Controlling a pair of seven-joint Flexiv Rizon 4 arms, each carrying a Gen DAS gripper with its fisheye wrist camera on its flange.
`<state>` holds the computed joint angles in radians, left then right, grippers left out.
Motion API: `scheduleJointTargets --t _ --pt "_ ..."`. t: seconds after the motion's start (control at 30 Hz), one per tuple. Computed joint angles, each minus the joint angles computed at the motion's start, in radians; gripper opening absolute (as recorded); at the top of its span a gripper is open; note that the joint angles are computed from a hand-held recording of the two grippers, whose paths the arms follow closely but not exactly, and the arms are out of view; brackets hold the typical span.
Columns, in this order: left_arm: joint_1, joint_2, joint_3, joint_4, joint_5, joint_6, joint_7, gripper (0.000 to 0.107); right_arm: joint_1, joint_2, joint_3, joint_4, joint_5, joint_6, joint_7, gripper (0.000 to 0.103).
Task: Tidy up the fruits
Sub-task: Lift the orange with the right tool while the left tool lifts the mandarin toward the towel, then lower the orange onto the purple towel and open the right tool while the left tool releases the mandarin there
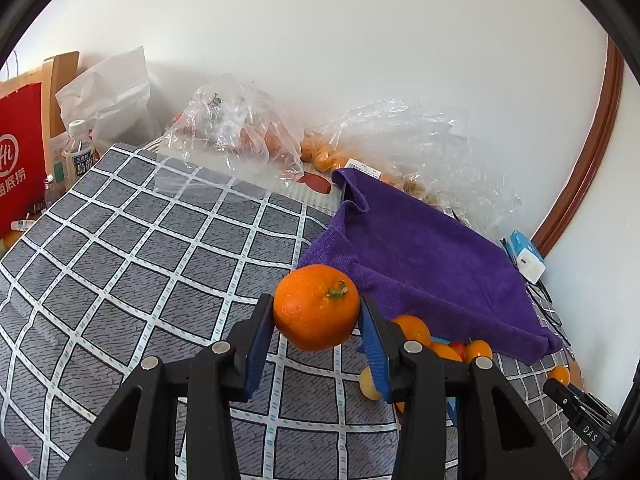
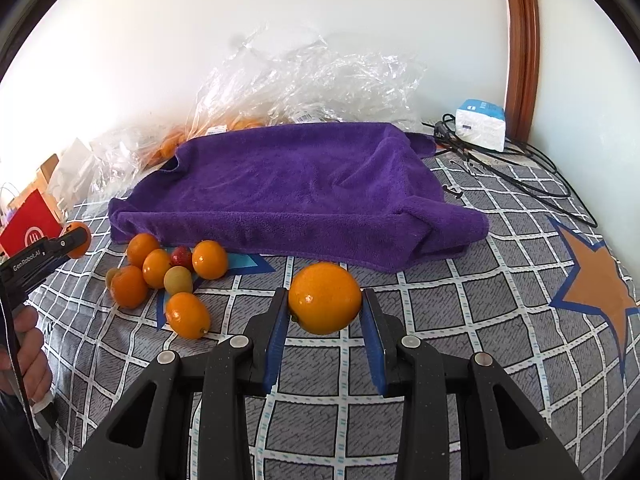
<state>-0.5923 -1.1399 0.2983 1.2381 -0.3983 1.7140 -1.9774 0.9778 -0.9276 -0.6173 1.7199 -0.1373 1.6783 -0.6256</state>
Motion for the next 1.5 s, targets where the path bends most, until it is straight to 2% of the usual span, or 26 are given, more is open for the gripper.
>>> scheduleJointTargets --t 0.17,0.27,0.33,0.6,0.83,1.2,1.5 --pt "0.002 0.003 -0.003 0.003 0.003 0.005 -0.001 0.04 0.017 0.012 -0.017 0.022 0.013 0.01 0.002 0.035" --pt "0.021 0.012 -0.04 0.012 0.013 0.029 0.016 0.04 0.029 0.017 -0.031 0.029 0.02 0.004 0.004 0.035" --pt "-0.005 0.009 -0.003 0.011 -0.008 0.019 0.015 0.04 0.034 0.024 -0.036 0.034 0.018 -0.003 0.003 0.035" --pt "0.001 0.047 -0.027 0.022 0.008 -0.007 0.023 0.04 0.037 0.041 -0.049 0.029 0.006 -0.005 0.004 0.035" --pt "-0.014 0.059 0.01 -0.016 0.022 -0.04 0.004 0.04 0.012 0.044 -0.038 -0.015 -0.017 -0.013 -0.003 0.035" --pt "0.021 0.023 0.032 -0.179 0.117 -0.167 -0.075 0.04 -0.069 0.039 -0.001 -0.111 -0.072 -0.053 0.02 0.035" --pt "0.082 -0.033 -0.006 -0.361 0.206 -0.285 -0.122 0.04 -0.142 0.02 0.036 -0.205 -0.154 -0.094 0.062 0.035"
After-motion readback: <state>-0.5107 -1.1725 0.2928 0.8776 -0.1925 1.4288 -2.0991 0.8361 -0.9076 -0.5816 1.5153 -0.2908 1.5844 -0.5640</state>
